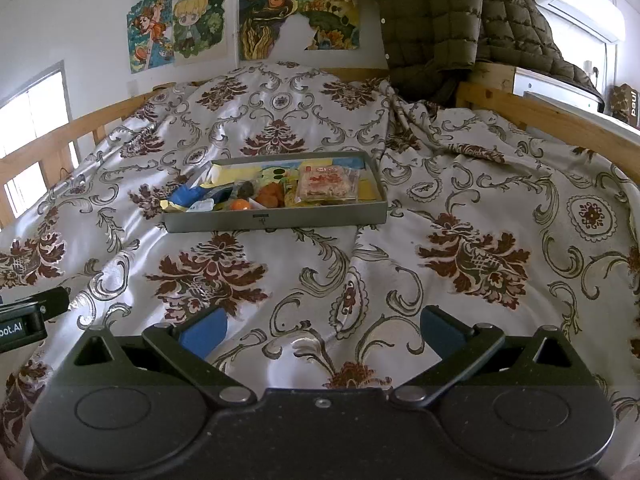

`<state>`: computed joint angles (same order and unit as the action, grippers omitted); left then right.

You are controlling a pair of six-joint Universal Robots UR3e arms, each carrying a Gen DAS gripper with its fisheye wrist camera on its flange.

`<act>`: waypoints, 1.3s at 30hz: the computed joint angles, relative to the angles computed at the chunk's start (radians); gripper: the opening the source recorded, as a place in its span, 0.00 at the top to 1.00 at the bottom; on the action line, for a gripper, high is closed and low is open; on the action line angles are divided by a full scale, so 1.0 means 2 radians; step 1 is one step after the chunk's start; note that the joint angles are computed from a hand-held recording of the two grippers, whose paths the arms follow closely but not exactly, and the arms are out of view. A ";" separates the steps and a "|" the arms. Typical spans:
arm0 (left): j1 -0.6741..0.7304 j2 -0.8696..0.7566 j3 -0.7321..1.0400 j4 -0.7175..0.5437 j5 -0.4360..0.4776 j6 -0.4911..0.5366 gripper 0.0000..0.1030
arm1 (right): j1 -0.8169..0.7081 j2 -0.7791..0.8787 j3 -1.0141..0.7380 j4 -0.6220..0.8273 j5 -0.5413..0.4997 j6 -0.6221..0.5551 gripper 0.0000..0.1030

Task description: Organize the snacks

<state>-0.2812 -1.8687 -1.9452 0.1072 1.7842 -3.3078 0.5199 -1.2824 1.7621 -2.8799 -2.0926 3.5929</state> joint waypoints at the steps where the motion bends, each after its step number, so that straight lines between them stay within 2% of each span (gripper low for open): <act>1: 0.000 0.000 0.001 -0.001 0.000 0.000 0.00 | 0.000 0.000 0.001 -0.002 0.000 0.000 0.01; 17: -0.004 0.000 0.001 -0.001 0.004 -0.003 0.00 | 0.001 0.001 -0.001 0.001 -0.001 0.000 0.01; 25: 0.007 0.011 0.003 -0.032 -0.009 -0.003 0.00 | 0.001 0.001 -0.003 0.003 -0.001 0.000 0.01; 39: 0.006 0.007 0.008 -0.039 -0.003 -0.001 0.00 | 0.002 0.001 -0.005 0.006 -0.002 0.001 0.01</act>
<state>-0.2697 -1.8544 -1.9289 0.0290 1.7774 -3.3097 0.5239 -1.2799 1.7513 -2.8678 -2.0958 3.5947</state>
